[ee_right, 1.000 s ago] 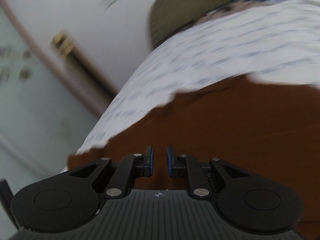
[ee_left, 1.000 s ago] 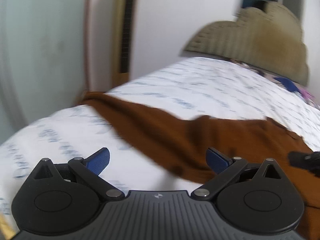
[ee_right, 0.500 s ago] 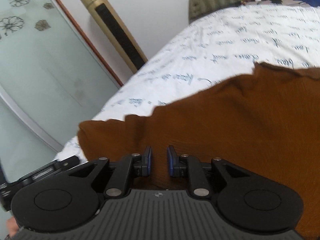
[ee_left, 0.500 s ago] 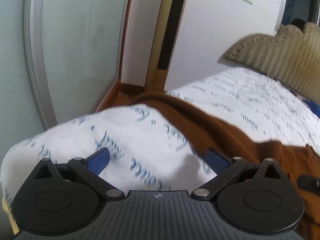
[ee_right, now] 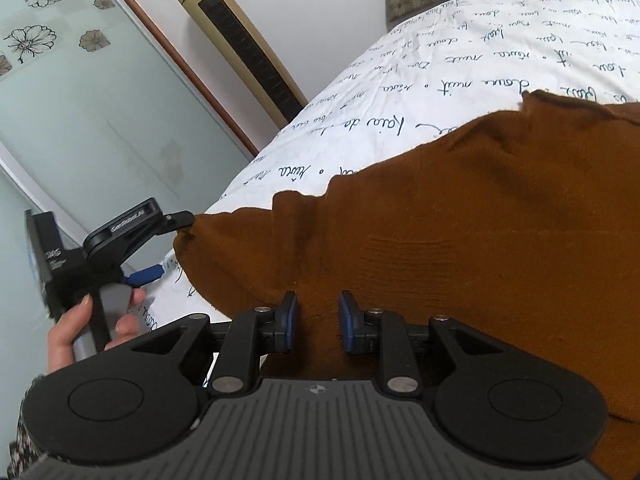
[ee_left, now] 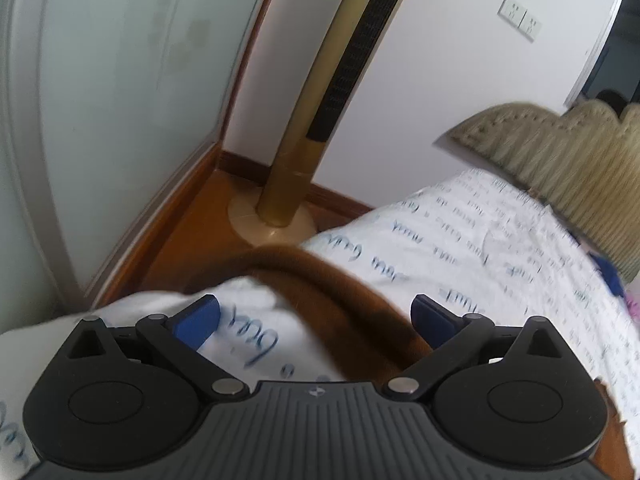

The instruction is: Fold small clothes

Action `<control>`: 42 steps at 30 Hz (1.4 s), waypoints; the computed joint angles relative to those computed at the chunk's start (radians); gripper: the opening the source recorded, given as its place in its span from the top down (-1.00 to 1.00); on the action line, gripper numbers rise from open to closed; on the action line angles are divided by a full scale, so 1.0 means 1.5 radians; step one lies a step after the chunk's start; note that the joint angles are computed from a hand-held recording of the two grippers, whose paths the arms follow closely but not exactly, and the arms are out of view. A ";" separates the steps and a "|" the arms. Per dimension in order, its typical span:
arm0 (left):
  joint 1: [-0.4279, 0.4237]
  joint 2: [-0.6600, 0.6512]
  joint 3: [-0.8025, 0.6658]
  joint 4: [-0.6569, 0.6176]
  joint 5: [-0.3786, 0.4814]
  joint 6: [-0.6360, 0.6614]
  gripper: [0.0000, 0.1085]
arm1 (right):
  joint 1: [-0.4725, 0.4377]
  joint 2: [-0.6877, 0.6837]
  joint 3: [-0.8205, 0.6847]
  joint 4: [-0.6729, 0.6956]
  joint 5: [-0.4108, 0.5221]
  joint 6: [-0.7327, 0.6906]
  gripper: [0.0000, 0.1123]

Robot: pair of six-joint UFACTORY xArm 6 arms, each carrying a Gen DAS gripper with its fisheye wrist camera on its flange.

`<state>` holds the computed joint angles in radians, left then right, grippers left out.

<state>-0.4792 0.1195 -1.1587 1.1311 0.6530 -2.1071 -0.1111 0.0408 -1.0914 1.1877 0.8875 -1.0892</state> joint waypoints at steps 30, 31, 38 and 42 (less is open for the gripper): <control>0.008 0.047 -0.042 0.138 -0.109 -0.078 0.84 | 0.040 -0.005 -0.052 0.011 -0.062 0.000 0.50; -0.001 0.055 -0.051 0.132 -0.091 -0.069 0.84 | 0.043 0.007 -0.079 -0.001 -0.059 0.002 0.48; -0.085 0.079 -0.076 0.152 0.070 -0.087 0.83 | 0.089 0.243 -0.480 -0.238 0.107 0.083 0.16; -0.118 0.108 -0.100 0.162 0.146 -0.080 0.79 | 0.141 0.417 -0.759 -0.372 0.215 0.148 0.16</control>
